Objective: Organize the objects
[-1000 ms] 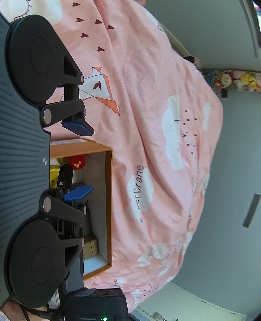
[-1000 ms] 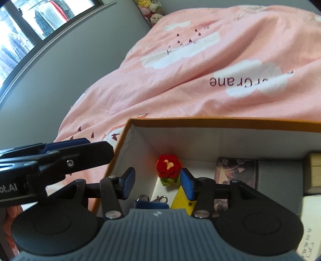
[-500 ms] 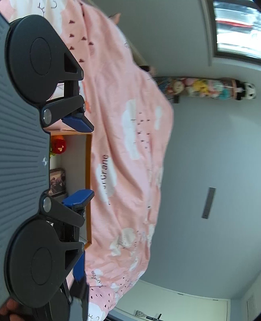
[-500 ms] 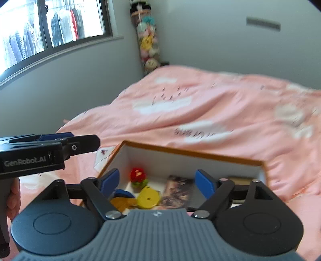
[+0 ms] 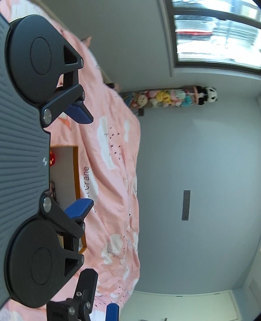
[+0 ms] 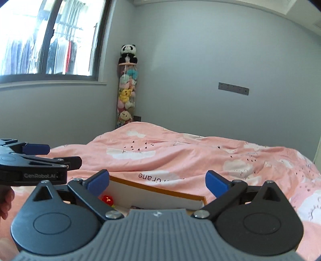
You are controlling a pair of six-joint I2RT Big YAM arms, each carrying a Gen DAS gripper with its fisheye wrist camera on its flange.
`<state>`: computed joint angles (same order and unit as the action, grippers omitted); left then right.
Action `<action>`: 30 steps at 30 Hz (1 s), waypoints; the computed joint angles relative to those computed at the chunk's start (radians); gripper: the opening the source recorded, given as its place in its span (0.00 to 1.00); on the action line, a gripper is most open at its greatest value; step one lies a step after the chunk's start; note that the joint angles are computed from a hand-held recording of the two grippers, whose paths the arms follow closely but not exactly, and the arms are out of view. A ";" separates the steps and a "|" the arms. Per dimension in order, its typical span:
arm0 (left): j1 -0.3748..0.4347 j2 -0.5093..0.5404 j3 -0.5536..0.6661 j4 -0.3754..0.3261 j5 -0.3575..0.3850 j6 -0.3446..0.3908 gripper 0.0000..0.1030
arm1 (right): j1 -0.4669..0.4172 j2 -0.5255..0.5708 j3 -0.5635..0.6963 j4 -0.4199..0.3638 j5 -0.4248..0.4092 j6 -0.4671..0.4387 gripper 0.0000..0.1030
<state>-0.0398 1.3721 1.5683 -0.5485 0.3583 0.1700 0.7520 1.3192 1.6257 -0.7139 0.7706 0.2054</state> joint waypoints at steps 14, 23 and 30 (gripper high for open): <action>0.004 -0.028 -0.082 -0.061 0.011 0.077 0.98 | 0.025 -0.019 -0.055 -0.165 0.059 0.360 0.99; 0.001 -0.034 -0.101 -0.142 0.000 0.104 0.98 | 0.036 -0.015 -0.088 -0.190 0.054 0.370 0.99; -0.006 -0.041 -0.109 -0.164 0.005 0.123 0.98 | 0.046 -0.013 -0.103 -0.231 0.026 0.405 0.99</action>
<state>-0.0456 1.3309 1.4590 -0.7129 0.3637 0.2930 0.7980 1.3059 1.5230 -0.9450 0.7964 0.6100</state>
